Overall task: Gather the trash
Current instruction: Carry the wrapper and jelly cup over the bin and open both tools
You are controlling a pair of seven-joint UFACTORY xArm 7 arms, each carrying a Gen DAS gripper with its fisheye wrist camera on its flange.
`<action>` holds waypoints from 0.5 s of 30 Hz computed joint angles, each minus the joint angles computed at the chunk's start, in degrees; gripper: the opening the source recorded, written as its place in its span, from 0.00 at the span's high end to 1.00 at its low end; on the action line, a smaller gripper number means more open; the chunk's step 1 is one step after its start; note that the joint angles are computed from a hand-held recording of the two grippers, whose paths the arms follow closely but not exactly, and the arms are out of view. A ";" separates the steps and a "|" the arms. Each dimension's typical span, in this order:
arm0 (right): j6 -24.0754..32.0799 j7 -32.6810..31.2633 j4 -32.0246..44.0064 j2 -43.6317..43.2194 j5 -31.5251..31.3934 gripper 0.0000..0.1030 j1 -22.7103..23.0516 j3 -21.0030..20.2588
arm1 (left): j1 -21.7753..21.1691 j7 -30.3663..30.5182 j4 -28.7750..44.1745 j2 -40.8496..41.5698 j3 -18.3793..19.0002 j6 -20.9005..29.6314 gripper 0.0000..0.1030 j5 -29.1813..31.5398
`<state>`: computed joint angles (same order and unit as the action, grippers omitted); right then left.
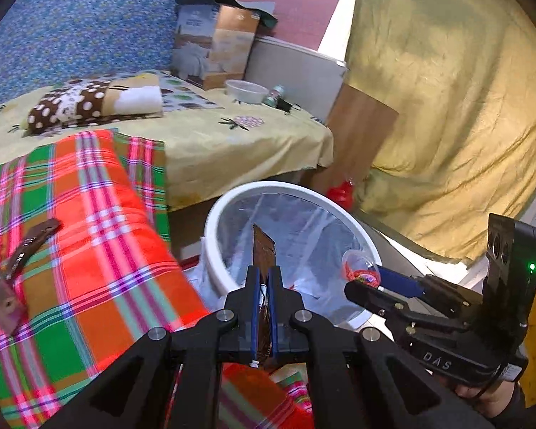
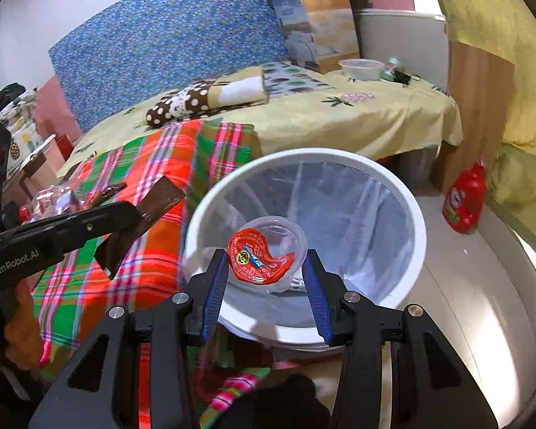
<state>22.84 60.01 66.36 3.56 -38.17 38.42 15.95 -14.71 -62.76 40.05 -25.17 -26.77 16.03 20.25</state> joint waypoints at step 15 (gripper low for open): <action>0.00 -6.53 -2.70 -0.73 8.05 0.56 -1.97 0.15 | -2.57 0.24 5.98 12.68 3.34 -3.80 0.95 3.76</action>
<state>22.83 53.48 63.66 2.83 -30.12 36.46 16.09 -17.28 -62.52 46.03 -12.49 -23.44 12.23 24.02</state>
